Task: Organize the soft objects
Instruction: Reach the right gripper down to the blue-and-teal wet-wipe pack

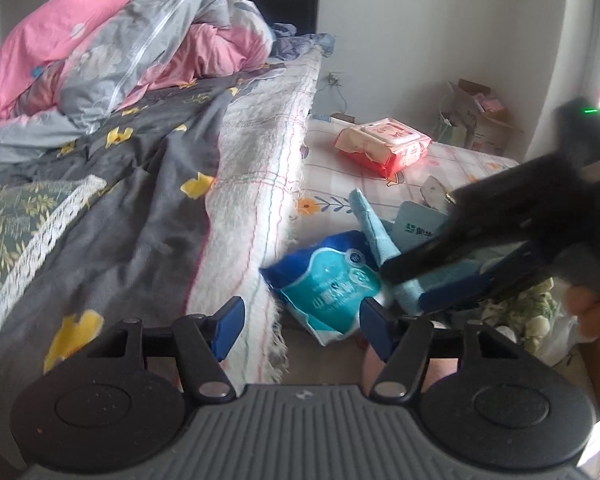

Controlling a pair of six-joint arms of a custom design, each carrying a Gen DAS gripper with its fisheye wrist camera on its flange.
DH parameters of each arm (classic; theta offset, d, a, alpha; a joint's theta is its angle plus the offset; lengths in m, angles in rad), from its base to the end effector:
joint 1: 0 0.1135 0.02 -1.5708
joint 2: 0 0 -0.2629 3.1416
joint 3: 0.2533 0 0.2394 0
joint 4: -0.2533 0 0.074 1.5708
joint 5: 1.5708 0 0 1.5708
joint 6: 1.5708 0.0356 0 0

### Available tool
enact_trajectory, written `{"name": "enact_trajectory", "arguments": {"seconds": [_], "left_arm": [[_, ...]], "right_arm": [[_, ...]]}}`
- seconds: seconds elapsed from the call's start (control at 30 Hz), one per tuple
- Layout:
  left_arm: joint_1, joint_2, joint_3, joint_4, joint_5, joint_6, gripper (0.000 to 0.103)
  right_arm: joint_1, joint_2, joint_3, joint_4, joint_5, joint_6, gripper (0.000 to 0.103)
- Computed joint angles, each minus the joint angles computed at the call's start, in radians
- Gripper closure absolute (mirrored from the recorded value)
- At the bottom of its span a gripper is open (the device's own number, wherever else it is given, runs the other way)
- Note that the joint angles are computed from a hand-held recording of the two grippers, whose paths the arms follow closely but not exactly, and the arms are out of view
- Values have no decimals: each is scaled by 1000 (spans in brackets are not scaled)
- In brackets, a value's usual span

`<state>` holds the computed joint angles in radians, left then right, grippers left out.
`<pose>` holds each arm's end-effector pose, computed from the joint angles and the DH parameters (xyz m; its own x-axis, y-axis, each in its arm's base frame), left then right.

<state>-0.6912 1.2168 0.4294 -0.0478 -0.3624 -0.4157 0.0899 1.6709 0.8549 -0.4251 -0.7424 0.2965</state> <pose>0.1675 -0.1222 0.1587 -0.6893 0.0802 -0.7200 0.1469 0.9887 -0.0305 0.2779 0.0492 0.1525 -0.9842 0.1275 -0.1227 0.0036 0.7079 0.7063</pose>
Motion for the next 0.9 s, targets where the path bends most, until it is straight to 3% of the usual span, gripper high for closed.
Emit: {"name": "enact_trajectory", "arguments": {"seconds": [0.1,0.2,0.4,0.63,0.77,0.9], "left_arm": [[38,35,24,18,38,96,38],[73,85,56,47,102,204,30],[164,271,182,85,278,383,22],[225,489,384,-5,397,495,19],[231,584,484,-79,428,583,19],[225,661,567,-133,400,610,17]], "right_arm": [[30,107,57,3,61,20,42],[31,175,95,5,91,31,42],[1,243,132,53,75,145,42],[-34,297,105,160,7,260,42],[-59,312,95,191,-27,295,42],[-77,330,95,200,-52,300,42]]}}
